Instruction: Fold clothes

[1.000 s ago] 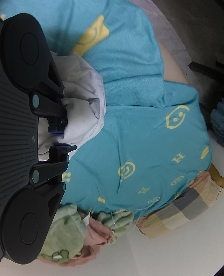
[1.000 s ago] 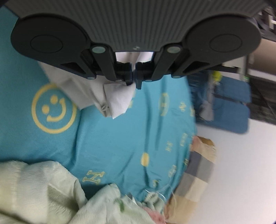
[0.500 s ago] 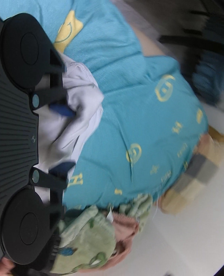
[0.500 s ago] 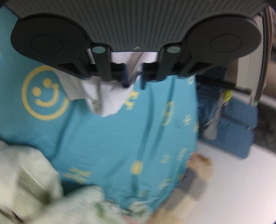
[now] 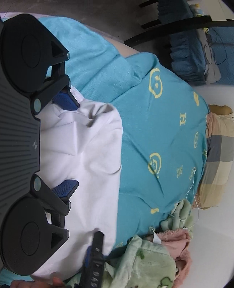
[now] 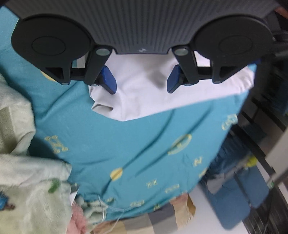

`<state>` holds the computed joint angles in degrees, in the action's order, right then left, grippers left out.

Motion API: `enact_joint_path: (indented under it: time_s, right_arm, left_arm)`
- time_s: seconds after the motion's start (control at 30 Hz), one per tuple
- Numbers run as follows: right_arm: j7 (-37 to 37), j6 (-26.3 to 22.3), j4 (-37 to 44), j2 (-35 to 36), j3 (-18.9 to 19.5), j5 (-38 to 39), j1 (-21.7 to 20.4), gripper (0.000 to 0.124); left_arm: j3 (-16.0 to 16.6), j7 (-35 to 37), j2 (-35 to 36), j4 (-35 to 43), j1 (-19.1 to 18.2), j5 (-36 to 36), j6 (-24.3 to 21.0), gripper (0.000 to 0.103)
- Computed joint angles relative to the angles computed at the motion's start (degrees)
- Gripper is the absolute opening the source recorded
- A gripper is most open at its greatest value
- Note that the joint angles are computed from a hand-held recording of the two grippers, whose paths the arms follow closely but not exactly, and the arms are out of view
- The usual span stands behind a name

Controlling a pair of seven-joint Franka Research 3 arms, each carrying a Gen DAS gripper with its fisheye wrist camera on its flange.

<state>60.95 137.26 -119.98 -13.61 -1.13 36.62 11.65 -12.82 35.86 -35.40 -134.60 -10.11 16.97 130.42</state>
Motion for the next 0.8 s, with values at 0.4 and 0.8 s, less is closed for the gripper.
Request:
enact_joint_path:
  time_s: [0.4,0.8]
  right_arm:
    - [1.0,-5.7,-6.6,-13.5,-1.4,-4.7,-1.6,0.064]
    - [1.4,-11.9,-7.2,-14.1,-1.1,-8.7,-2.7,0.066]
  left_arm:
    - [-5.7,-0.8,-4.2,4.7,-3.5,2.8,-8.5,0.087]
    - [-5.7,-3.1,-3.0,4.1,-7.4,2.0,-14.0,0.088]
